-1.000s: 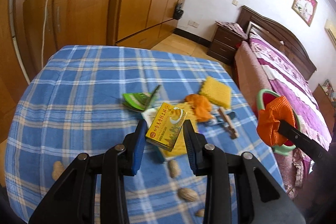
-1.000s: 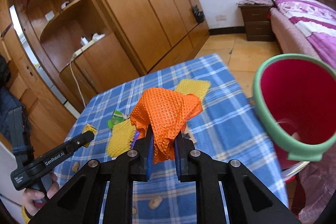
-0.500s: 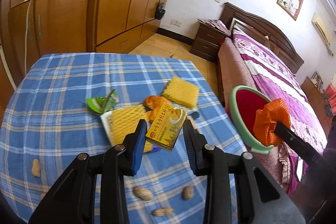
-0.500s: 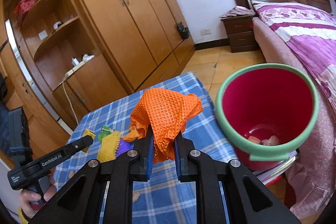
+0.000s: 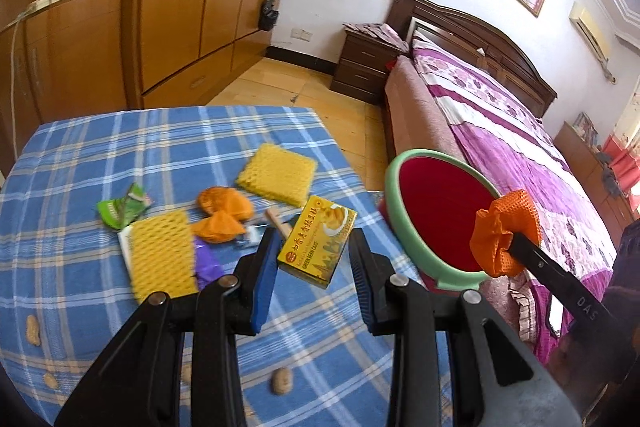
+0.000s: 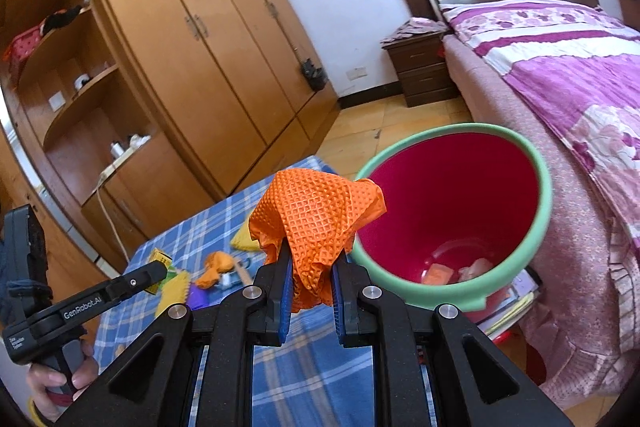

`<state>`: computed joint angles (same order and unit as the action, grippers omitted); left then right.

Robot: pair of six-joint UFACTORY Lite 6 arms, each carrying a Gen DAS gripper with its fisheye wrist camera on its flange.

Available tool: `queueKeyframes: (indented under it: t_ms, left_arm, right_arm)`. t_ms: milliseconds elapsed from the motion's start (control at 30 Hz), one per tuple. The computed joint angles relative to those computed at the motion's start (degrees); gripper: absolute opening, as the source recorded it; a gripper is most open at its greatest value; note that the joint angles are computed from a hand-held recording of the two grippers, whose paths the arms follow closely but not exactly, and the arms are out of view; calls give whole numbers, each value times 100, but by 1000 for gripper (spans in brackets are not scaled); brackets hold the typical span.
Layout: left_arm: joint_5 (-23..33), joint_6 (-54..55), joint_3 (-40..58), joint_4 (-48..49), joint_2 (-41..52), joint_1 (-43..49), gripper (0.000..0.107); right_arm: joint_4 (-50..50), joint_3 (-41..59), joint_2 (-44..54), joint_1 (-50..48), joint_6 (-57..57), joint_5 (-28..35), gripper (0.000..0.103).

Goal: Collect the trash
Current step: 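Carry both items over the red bucket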

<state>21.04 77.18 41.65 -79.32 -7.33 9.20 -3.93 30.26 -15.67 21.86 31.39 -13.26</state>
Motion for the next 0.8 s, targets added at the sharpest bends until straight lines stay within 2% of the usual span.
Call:
queueKeyframes:
  t_ms: [167, 267, 467, 700, 800]
  left_arm:
    - [-368, -324, 279, 123, 242, -603, 36]
    - [-543, -388, 451, 96, 406, -904, 36]
    - [-831, -623, 971, 150, 953, -1480, 36]
    - [-1268, -346, 1561, -180, 1641, -2152, 36]
    - [-1327, -593, 1944, 72, 2089, -2368, 36]
  right_arm:
    - [-1349, -153, -122, -527, 1154, -91, 16]
    - [-1818, -168, -109, -760, 1544, -135, 16]
    - [-2478, -135, 41, -1167, 2103, -257, 16]
    - [-3102, -15, 407, -1716, 2511, -481, 16]
    - [-3297, 75, 657, -1977, 2601, -592, 16]
